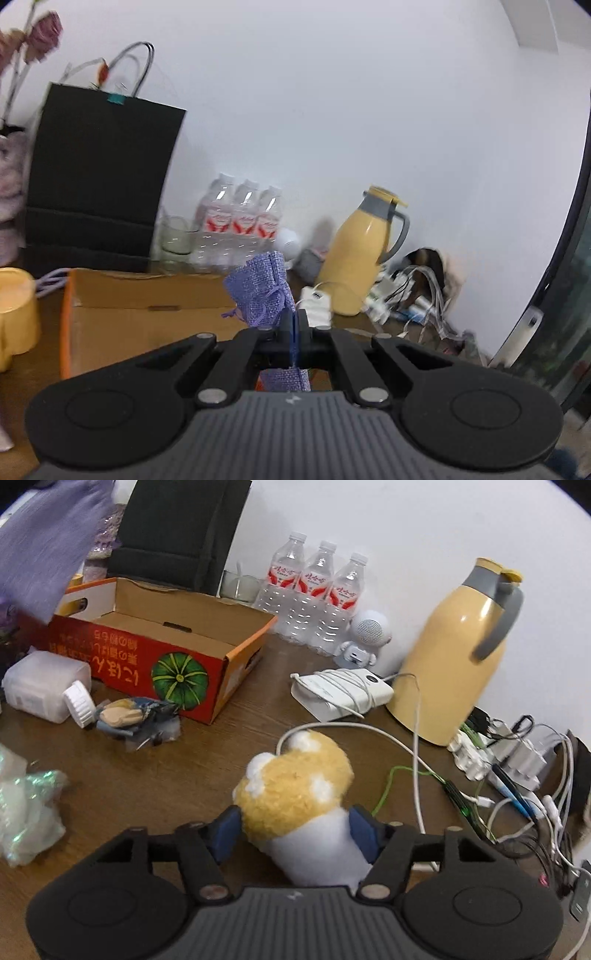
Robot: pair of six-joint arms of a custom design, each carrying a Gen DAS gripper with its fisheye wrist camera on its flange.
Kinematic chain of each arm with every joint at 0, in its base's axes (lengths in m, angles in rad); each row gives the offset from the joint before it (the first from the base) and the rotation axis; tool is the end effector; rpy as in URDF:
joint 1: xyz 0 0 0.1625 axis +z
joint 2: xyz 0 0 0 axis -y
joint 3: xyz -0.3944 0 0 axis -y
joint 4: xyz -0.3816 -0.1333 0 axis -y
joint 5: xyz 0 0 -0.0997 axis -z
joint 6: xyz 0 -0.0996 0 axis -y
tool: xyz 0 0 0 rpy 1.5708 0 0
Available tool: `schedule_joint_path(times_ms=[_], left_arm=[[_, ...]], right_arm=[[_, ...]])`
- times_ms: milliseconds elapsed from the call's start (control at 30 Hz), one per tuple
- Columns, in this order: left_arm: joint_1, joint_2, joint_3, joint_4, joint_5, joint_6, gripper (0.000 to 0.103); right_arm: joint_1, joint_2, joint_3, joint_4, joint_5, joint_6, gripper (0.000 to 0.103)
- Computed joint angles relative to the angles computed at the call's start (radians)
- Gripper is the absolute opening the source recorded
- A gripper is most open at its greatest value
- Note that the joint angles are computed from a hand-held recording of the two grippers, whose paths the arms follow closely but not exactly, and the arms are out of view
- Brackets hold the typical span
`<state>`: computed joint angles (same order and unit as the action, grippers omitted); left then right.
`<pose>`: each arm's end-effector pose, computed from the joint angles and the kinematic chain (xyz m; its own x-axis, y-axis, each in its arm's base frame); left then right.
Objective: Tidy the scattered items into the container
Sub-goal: 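Lift and carry the pouch and plush sheep over the cardboard box with both grippers, then open both grippers to drop the pouch and sheep into the box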
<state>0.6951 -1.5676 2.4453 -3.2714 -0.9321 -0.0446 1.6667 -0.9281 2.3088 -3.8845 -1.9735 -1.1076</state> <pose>-0.1619 -0.3859 0.2821 -0.8723 0.3169 -0.3723 0.4839 0.4502 -0.7505 0.1361 -0.4304 0.1290 -0.3716 -0.4296 0.8230 -0.8717 0.4664 -0.1502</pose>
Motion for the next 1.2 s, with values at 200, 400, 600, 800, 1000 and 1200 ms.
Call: schedule_joint_path(times_ms=[200,400,600,800,1000,1200], left_arm=[[0.086,0.129,-0.133,0.010,-0.007,0.043,0.002],[0.181,0.212,-0.246,0.096,-0.006,0.053,0.001],[0.303,0.200,-0.353,0.361,0.011,0.020,0.001],[0.365,0.215,-0.411,0.560,0.135,-0.009,0.002],[0.350,0.187,-0.385,0.571,0.177,0.012,0.025],[0.311,0.195,-0.395,0.547,0.192,-0.016,0.056]], right_arm=[[0.040,-0.085,0.025,0.058,0.050,0.153,0.000],[0.104,-0.158,-0.034,0.241,0.110,0.163,0.005],[0.024,-0.240,-0.094,0.575,0.073,0.163,0.065],[-0.037,-0.178,-0.116,0.640,0.066,0.239,0.046],[0.019,-0.191,-0.072,0.511,0.070,0.241,0.041],[0.152,-0.201,-0.215,0.725,0.182,0.262,0.043]])
